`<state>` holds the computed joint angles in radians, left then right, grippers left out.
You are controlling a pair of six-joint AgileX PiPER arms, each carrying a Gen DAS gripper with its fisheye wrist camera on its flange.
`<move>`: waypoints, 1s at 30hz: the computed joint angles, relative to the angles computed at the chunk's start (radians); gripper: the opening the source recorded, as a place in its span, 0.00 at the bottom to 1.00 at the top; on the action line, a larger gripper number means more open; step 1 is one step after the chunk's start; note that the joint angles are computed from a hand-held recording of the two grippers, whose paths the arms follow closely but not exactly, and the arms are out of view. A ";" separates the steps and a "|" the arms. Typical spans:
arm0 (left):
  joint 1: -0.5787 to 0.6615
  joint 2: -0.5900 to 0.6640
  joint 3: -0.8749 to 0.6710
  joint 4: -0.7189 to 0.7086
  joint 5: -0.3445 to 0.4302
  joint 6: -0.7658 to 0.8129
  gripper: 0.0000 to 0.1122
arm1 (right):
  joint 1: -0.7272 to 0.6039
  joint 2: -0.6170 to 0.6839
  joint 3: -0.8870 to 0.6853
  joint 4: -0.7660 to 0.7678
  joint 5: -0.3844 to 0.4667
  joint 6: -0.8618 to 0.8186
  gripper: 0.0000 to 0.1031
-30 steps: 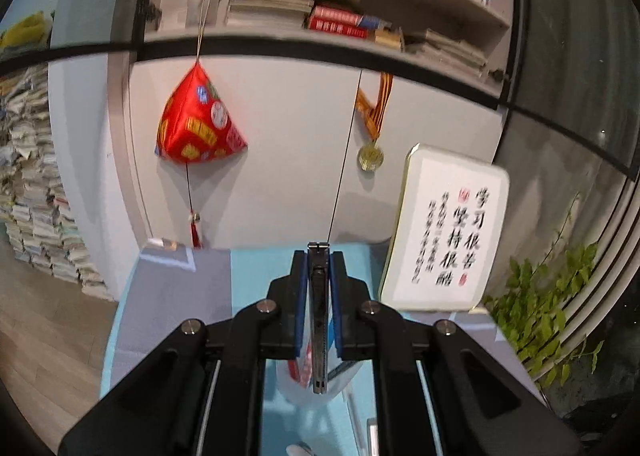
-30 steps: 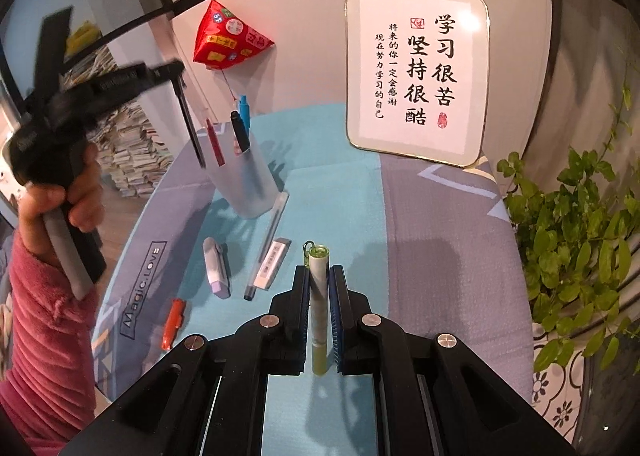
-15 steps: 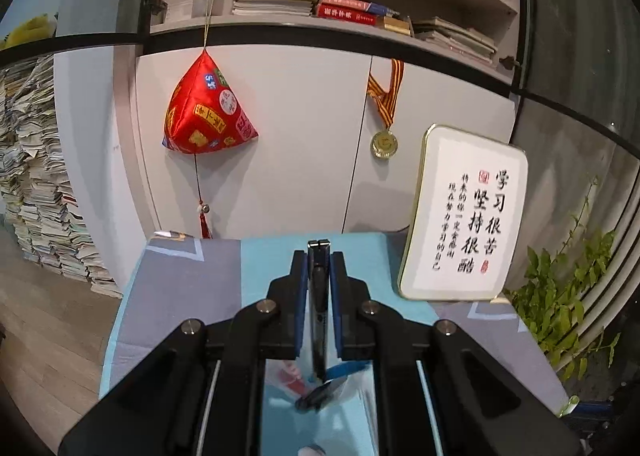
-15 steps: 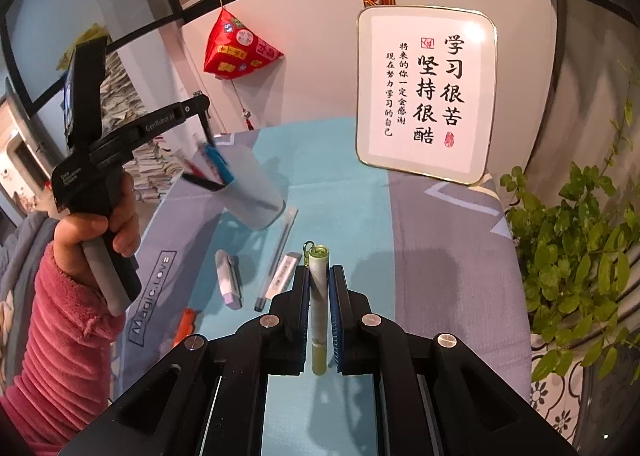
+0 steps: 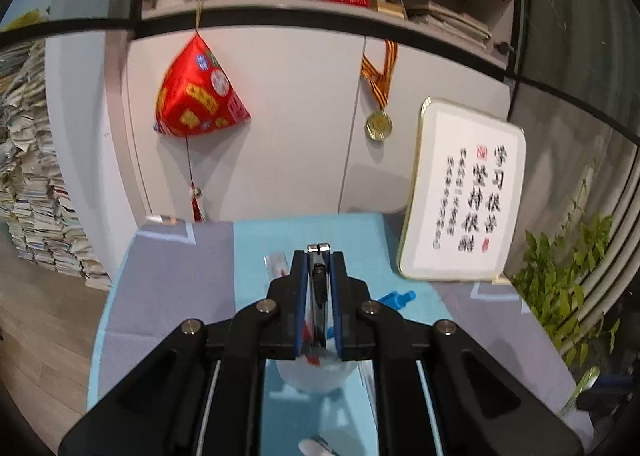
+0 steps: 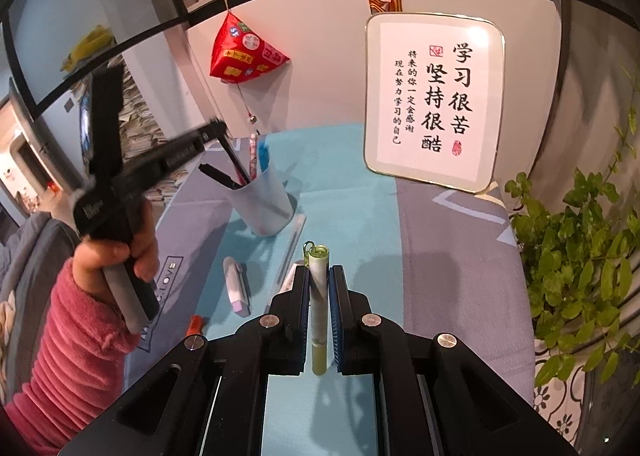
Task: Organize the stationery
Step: 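Insert the silver pen into the cup and open the left tool while the right lifts the highlighter, then insert the green-and-white highlighter into the cup and open the right tool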
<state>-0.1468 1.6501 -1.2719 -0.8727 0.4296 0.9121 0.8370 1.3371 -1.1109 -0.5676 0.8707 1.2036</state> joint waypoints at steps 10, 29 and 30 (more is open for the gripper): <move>0.056 -0.114 0.120 -0.184 0.018 0.184 0.40 | -0.011 0.067 -0.137 -0.005 0.011 -0.076 0.10; 0.288 -0.388 0.506 -0.398 0.002 0.516 0.57 | -0.096 0.453 -0.755 -0.009 0.060 -0.295 0.10; 0.295 -0.387 0.508 -0.397 0.010 0.519 0.57 | -0.102 0.470 -0.778 -0.011 0.062 -0.297 0.10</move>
